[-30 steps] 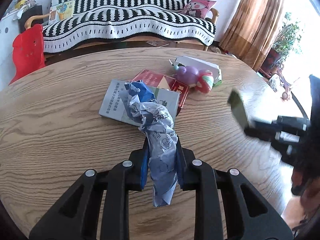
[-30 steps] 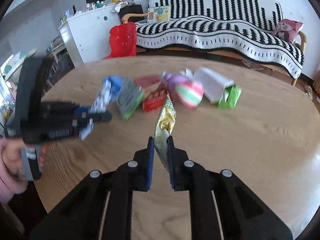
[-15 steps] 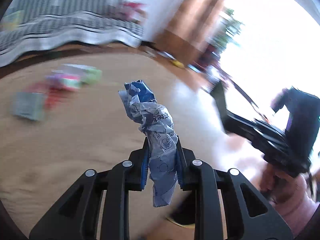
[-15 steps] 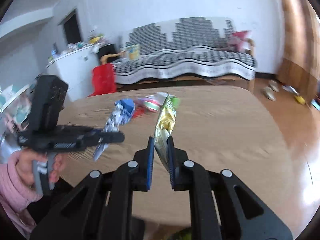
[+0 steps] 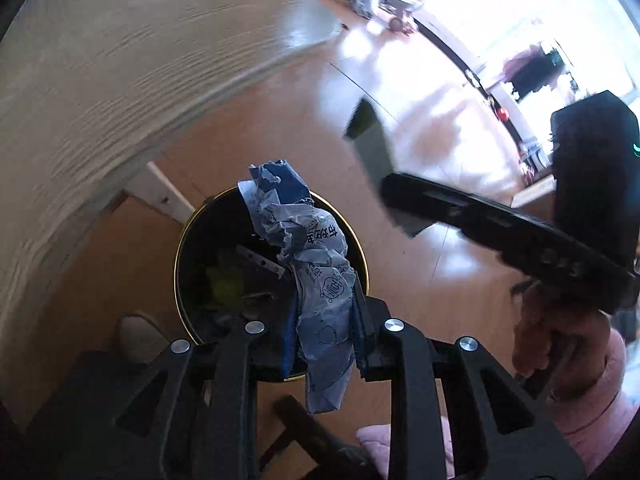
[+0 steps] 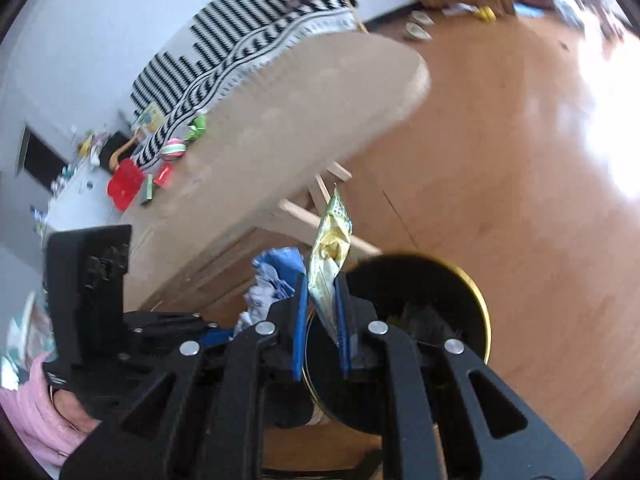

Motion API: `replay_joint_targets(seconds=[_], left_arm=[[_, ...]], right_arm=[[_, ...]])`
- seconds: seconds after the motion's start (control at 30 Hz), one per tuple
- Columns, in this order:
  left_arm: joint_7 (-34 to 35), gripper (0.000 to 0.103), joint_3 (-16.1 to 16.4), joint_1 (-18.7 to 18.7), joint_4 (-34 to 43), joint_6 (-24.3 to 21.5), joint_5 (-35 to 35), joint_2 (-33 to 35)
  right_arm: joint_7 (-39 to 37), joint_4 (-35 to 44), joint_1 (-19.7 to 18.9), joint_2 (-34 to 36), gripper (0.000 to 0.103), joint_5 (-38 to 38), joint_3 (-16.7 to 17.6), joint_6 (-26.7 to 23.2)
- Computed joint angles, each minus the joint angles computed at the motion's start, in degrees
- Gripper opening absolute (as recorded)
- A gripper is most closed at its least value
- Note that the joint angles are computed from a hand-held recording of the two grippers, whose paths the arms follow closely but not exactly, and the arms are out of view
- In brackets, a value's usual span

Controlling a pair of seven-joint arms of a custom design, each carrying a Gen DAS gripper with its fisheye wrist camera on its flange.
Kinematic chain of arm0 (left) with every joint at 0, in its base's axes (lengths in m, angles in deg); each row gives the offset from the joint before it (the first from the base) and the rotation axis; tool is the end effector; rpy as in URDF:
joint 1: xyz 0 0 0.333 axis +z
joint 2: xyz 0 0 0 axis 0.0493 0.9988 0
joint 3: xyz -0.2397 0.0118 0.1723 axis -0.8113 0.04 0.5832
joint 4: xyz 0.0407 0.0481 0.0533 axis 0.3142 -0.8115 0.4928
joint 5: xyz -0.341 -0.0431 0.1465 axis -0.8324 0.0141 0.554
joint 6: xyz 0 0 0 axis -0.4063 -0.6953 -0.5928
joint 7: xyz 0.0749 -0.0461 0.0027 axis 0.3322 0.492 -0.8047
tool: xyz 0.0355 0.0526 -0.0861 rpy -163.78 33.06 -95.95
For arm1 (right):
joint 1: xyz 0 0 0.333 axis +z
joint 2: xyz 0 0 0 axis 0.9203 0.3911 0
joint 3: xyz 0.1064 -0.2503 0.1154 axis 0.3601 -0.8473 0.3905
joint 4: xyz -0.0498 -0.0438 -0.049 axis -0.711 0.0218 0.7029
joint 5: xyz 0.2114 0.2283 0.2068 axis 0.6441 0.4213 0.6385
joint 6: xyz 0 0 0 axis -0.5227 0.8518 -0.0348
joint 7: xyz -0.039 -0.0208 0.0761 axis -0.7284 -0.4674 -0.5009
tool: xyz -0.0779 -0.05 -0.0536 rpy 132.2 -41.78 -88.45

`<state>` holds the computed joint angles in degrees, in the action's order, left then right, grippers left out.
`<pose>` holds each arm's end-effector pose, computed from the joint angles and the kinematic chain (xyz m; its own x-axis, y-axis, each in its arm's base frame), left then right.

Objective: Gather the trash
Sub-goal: 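Carry both wrappers to the black bin and open both tools over it, then reach the left tool to the grey printed box while the right tool reaches the pink-green toy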

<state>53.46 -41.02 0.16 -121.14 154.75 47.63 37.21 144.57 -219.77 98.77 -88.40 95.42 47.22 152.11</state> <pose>0.4641 -0.0940 0.5666 -0.5256 -0.7554 0.3912 -0.8406 0.3904 -0.3756 0.4215 0.2078 0.5397 0.0883 -0.8320 -0.5478 -0.8193 0.2521 -0.5150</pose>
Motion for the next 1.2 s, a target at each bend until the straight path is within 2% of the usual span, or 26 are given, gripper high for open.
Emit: replay_joint_targets(seconds=[0.03,0.2,0.27,0.3,0.33,0.37,0.4,0.43,0.47,0.5,0.6,0.63,0.73,0.77,0.83,0.9,0.97,1.03,1.1,1.2], left_arm=[[0.69,0.022,-0.65,-0.19,-0.81,1.07,1.19,-0.68],[0.32,0.022,-0.66,-0.83,-1.12,-0.04,1.05,-0.64],[0.54,0.022,-0.38,-0.82,-0.44,-0.58,0.89,-0.23],[0.73,0.023,-0.46,-0.86,-0.69,-0.58,0.99,-0.54],[1.23,0.024,-0.58,-0.82,-0.56,-0.18,1.58,-0.56],[1.34,0.032,-1.05,-0.74,-1.10,1.16,2.68,-1.11],[1.21,0.042,-1.55,-0.72,-2.26,2.71,3.76,-2.17],[1.37,0.075,-1.48,-0.69,-2.17,4.53,3.88,-1.89],[1.22,0.097,-1.46,-0.80,-3.34,6.76,3.22,-2.81],[1.32,0.097,-1.11,-0.92,-5.15,10.19,1.48,-4.47],[1.60,0.097,0.38,-0.92,-3.54,10.29,1.24,-4.43],[1.72,0.097,0.87,-0.67,-2.78,10.00,1.35,-4.67],[3.90,0.097,3.17,0.85,-0.73,12.77,0.87,-6.52],[4.23,0.097,3.58,1.45,0.54,13.65,1.29,-6.26],[4.40,0.097,4.80,3.95,2.76,17.07,3.24,-6.00],[3.08,0.097,5.87,6.60,4.86,19.50,5.39,-4.88],[1.56,0.097,7.83,10.40,6.64,22.89,7.82,-2.80],[-3.34,0.097,7.58,14.74,8.82,26.07,13.22,0.39],[-6.88,0.097,7.87,17.28,11.71,26.52,16.49,3.93],[-12.26,0.097,8.07,19.59,17.09,26.66,18.86,10.52]], right_arm=[[-0.34,-0.68,0.39,-0.46,0.014,0.84,-0.34,0.60],[-1.02,-0.47,0.74,-0.11,0.014,2.40,-1.24,1.05],[-1.05,-0.51,0.60,0.01,0.014,2.32,-1.04,1.30],[-2.19,-0.56,-0.80,-0.01,0.014,3.58,0.59,1.76],[0.16,1.39,-0.20,1.78,0.014,0.84,0.42,2.37],[1.86,1.34,-1.60,1.65,0.015,-1.45,1.74,2.75],[2.58,0.46,-2.25,0.92,0.025,-2.69,2.07,3.09],[4.82,0.14,-3.89,0.44,0.038,-5.06,3.10,2.72],[9.03,0.00,-6.77,-0.05,0.081,-8.88,5.32,2.13],[12.27,-0.46,-8.63,-0.72,0.097,-11.88,6.64,2.14],[19.67,-1.56,-12.62,-2.61,0.097,-19.10,9.04,1.73],[24.22,-1.19,-16.09,-3.20,0.097,-23.53,11.60,-0.32],[32.02,0.18,-20.69,-3.12,0.097,-32.00,14.90,-3.56],[33.50,0.69,-21.08,-2.65,0.097,-33.75,14.99,-4.13],[35.36,3.26,-20.75,-0.18,0.097,-36.29,14.81,-5.89],[36.61,8.95,-20.52,4.31,0.097,-40.64,16.04,-9.66],[34.74,14.56,-18.45,9.24,0.097,-42.54,15.79,-10.23],[32.17,22.11,-16.02,15.08,0.097,-43.70,15.50,-10.17],[29.79,29.19,-13.62,20.00,0.097,-44.04,14.98,-10.56],[27.83,44.20,-9.31,30.51,0.097,-48.36,14.35,-9.51]])
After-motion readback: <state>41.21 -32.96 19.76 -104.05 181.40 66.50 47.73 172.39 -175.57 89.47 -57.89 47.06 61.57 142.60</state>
